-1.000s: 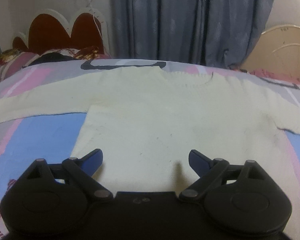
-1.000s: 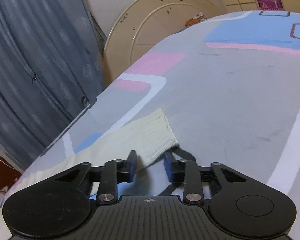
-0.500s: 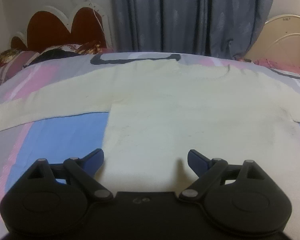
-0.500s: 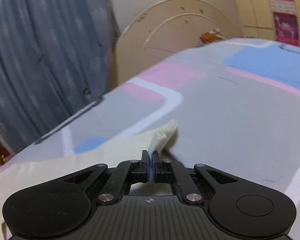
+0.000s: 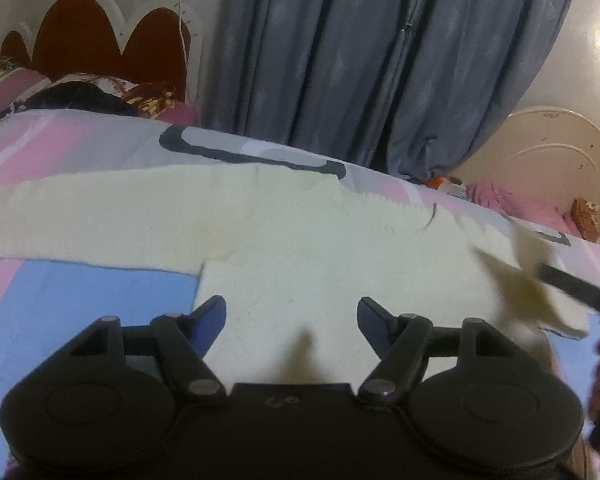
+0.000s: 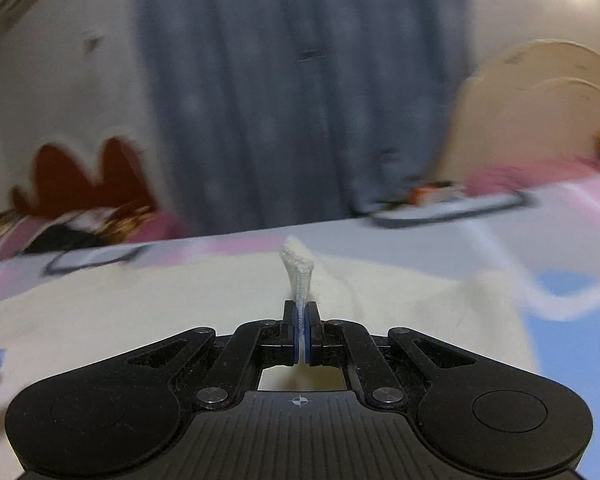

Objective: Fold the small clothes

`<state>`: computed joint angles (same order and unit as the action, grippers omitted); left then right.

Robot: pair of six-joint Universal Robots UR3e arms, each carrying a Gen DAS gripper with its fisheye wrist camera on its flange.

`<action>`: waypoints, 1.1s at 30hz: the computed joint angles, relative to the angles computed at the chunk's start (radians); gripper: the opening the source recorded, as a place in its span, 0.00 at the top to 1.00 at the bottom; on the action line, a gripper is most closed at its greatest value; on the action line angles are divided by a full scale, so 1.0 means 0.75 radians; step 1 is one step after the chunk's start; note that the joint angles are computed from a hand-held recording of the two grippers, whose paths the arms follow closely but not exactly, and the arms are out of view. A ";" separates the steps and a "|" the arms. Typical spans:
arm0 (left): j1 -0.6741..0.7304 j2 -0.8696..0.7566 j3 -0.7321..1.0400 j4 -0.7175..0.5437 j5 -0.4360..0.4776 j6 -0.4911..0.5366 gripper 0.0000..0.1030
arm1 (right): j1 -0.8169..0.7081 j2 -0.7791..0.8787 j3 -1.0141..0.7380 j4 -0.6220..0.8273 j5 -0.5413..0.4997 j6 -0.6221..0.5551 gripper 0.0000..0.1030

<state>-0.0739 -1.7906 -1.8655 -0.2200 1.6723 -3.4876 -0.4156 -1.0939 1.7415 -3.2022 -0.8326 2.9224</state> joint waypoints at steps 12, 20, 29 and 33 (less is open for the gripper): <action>0.110 -0.109 0.017 0.098 -0.222 0.072 0.37 | 0.497 0.271 -0.004 -0.409 -0.342 -0.239 0.25; 0.025 -0.523 0.500 -0.007 -0.477 0.011 0.62 | 0.265 0.171 0.086 -0.317 -0.314 0.171 0.85; 0.038 -0.649 0.687 0.012 -0.474 0.026 0.97 | 0.096 0.081 0.121 -0.105 -0.194 0.315 0.85; 0.162 -0.431 0.351 0.189 -0.425 0.072 0.97 | 0.066 0.067 0.150 -0.113 -0.160 0.322 0.85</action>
<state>0.0475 -2.1141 -1.6027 -0.0780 1.3537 -3.4333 -0.3661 -1.0436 1.8538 -3.2871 -0.9525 3.1640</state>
